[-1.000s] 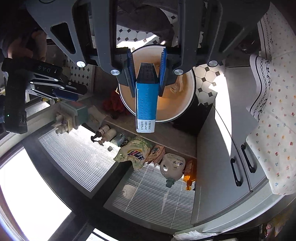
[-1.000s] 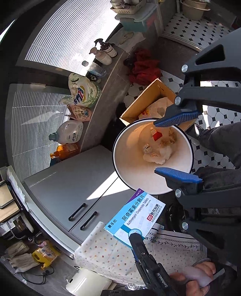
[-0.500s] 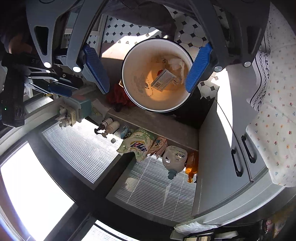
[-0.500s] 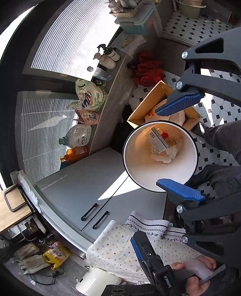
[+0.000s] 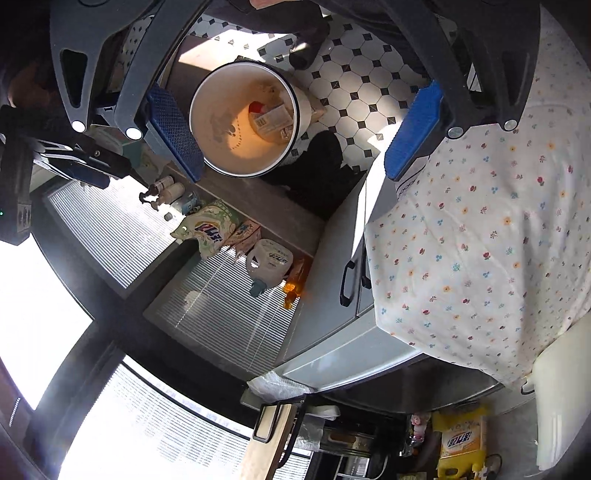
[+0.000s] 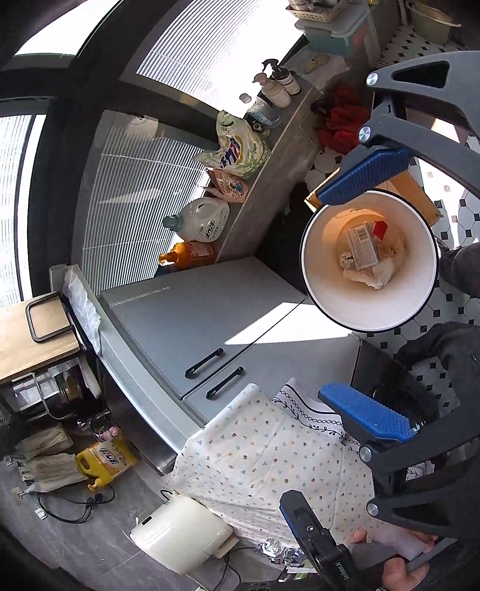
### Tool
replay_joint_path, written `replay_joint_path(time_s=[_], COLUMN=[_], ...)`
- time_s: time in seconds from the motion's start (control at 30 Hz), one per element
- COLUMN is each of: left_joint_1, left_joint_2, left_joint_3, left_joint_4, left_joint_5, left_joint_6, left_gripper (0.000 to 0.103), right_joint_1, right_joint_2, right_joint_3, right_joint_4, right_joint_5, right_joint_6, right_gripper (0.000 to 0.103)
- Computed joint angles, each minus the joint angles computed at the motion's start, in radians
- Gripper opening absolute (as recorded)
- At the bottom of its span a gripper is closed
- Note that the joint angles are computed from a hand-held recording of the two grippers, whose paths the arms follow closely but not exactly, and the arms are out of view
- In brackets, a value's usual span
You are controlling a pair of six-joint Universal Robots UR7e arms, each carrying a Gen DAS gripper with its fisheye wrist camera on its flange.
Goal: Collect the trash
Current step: 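Move both tools back to the foil wrappers on the counter and grasp with the right gripper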
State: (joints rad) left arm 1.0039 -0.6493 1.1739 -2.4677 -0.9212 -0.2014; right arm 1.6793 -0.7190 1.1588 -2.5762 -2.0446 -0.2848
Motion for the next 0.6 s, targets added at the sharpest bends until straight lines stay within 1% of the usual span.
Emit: replay_joint_path(time_s=[0.33,0.47,0.6], left_joint_1=[0.009,0.018,0.028], left_joint_2=[-0.184,-0.264,-0.34], left_joint_3=[0.188,0.272,0.347], left_joint_4=[-0.12,-0.173,-0.211], left_joint_5=[0.148,0.21,0.275], left_joint_6=[-0.079,-0.107,-0.137], left_gripper=[0.097,0.097,0.097], right_joint_1=[0.094,0.133,0.17], right_joint_2=[0.154,0.228,0.31], right_joint_3=[-0.197,-0.291,-0.402], right_joint_4=[0.113,0.172,0.24], right_joint_5=[0.057,0.082,0.107], right_joint_6=[-0.067,-0.105,-0.121], right_gripper=[0.095,0.095,0.095])
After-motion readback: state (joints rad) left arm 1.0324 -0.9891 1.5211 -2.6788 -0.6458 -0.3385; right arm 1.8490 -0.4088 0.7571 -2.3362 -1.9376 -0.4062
